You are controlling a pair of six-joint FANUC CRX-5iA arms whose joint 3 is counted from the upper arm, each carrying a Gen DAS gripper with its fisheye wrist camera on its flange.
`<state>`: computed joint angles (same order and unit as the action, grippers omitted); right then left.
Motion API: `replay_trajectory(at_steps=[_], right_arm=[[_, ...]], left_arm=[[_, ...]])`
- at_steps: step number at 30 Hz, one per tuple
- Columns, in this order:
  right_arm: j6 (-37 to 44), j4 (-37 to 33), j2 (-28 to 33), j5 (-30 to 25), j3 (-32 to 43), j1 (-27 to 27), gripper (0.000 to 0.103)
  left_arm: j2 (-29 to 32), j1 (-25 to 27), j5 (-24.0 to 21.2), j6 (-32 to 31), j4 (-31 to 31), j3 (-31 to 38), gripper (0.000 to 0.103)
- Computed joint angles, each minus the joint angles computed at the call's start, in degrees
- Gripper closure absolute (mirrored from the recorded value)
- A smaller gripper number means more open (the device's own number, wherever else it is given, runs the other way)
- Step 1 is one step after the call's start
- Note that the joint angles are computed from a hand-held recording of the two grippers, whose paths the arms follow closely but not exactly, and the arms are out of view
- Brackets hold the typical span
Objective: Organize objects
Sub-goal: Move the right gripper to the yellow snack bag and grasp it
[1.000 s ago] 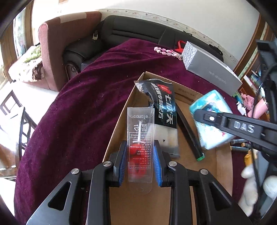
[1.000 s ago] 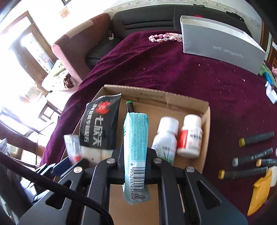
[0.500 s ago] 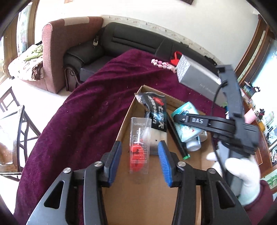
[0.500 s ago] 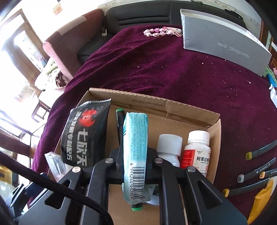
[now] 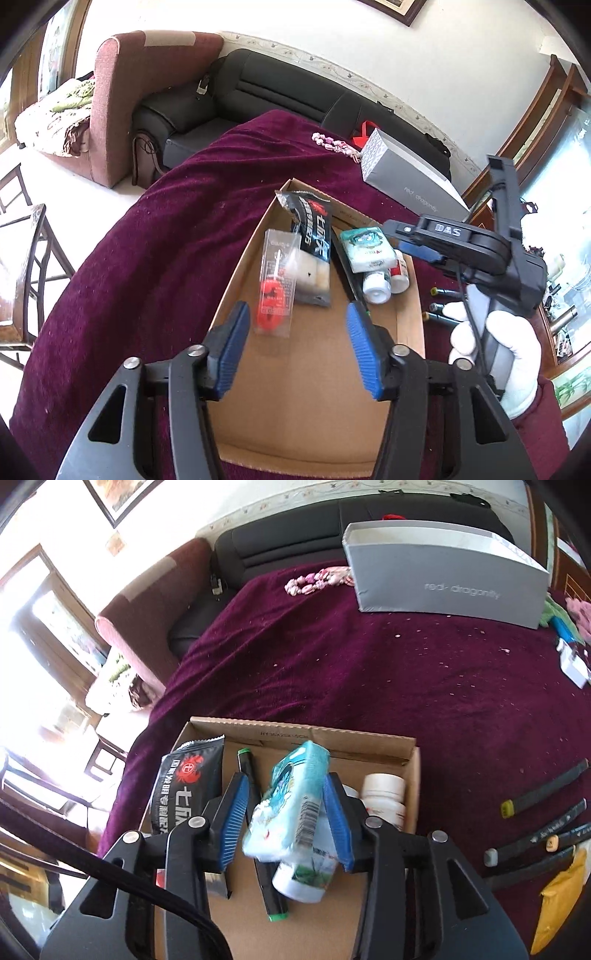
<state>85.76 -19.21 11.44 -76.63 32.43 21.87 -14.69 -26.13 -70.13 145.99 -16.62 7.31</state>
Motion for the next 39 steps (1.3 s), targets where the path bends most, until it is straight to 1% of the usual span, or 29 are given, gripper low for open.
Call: replay_trajectory(at_steps=[3,9,13,17,21,24,27,30,32,34,37,39], right_arm=[[1.09,-1.76,-1.16,-0.77,-0.59,-1.51,0.062],[3.51,-7.31,-4.40,-2.58,-3.55,-6.54,0.062],[6.90,-14.13,-7.62,-4.86,-6.06,-13.19,0.062],[9.87,-19.66,-10.87,-7.11,-8.65,-21.60,0.057],[11.71,-22.10,-12.14,-8.25,-9.17,-29.98,0.053],[11.61,-21.29,-12.07,-7.76,-9.22,-34.44,0.047],[11.94,-20.93,-10.13,-8.90,-7.86,-37.01,0.046],[12.23,-20.33,-8.55,-9.76,-7.43,-37.10,0.046],[11.93,-18.37,-7.73,-9.55,-7.84,-35.08,0.047],[12.21,-16.14,-6.71,-9.47,-7.93,-33.24,0.047],[12.01,-11.79,-7.15,-5.39,-10.27,-30.00,0.047],[11.63,-10.30,-6.82,-3.94,-10.60,-28.57,0.047]], left_arm=[[-0.38,-0.92,-0.28,1.50,-0.03,-0.17,0.054],[0.62,-5.27,-2.55,3.98,-2.83,2.35,0.054],[3.03,-8.27,-3.40,2.96,-3.42,5.36,0.052],[6.35,-11.65,-3.51,1.78,-3.75,9.21,0.052],[9.82,-14.17,-2.93,0.48,-2.92,12.64,0.052],[13.31,-15.33,-2.41,-1.96,-0.92,15.69,0.052],[17.22,-16.34,-2.03,-4.96,0.83,18.93,0.052],[19.67,-16.22,-1.36,-6.39,3.44,19.89,0.053],[20.59,-15.97,-1.22,-7.04,5.10,19.78,0.053],[21.00,-15.95,-1.88,-7.12,5.29,19.92,0.053],[20.72,-15.70,-2.77,-6.61,4.62,19.92,0.053],[20.44,-15.47,-3.01,-5.94,4.06,19.75,0.053]])
